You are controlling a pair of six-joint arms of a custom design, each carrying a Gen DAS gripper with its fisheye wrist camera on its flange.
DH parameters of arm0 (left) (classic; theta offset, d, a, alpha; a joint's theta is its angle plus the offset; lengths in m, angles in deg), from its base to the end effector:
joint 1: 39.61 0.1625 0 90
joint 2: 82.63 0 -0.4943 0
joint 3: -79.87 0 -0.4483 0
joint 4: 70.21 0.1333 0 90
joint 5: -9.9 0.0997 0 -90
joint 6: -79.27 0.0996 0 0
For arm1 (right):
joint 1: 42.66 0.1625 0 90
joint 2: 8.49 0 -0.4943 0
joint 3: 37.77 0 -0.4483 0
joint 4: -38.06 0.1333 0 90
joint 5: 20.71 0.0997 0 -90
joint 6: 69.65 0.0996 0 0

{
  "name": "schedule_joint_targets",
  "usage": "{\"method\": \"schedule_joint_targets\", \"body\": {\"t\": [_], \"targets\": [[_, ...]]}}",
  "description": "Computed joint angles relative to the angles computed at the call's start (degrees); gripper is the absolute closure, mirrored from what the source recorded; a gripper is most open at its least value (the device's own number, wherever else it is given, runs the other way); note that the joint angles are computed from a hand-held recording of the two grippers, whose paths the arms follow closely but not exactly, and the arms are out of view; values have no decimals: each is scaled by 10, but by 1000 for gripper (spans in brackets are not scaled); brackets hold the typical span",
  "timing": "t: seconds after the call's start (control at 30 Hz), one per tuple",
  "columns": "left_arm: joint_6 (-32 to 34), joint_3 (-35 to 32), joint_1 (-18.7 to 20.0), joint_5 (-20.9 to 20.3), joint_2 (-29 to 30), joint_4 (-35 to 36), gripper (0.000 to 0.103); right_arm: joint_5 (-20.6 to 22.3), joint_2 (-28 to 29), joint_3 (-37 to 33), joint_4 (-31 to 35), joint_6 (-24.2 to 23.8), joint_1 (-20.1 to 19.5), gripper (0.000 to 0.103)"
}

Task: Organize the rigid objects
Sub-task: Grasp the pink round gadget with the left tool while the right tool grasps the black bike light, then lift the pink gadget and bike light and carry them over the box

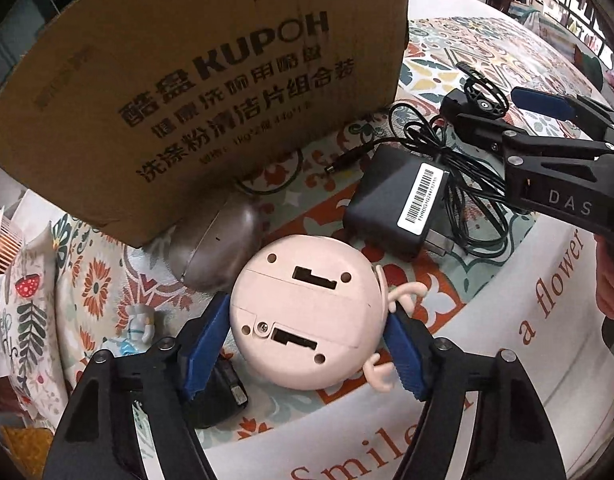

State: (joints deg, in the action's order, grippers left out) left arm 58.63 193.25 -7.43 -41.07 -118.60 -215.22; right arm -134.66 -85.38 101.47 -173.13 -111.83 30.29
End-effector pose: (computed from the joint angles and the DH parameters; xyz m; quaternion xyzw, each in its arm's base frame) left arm -0.3700 -0.4644 -0.0942 0.3563 0.8557 -0.0654 0.3696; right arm -0.0431 -0.4571 0.2850 0.0859 -0.8539 0.3284 0.3946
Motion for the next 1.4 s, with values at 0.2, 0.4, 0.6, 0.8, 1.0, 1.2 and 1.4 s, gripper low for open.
{"method": "schedule_joint_targets", "body": {"t": [0.2, 0.4, 0.6, 0.8, 1.0, 1.2, 1.4], "targets": [[-1, -12, 8, -6, 7, -12, 29, 6, 2, -19, 49, 11, -6, 23], [-14, -23, 6, 4, 25, -30, 30, 27, -11, -25, 96, 40, -21, 42], [-32, -11, 3, -1, 25, -58, 31, 31, -14, -19, 88, 40, -25, 72], [-54, 10, 0, -4, 16, -81, 31, 34, -21, -10, 86, 44, -23, 72], [-72, 40, -12, 3, 1, -103, 31, 30, -30, 13, 50, 28, -14, 72], [-83, 65, -31, 16, -12, -136, 31, 40, -56, 41, 27, 39, -13, 72], [-103, 79, -44, 21, -29, -156, 31, 67, -90, 60, 44, 47, -14, 72]]}}
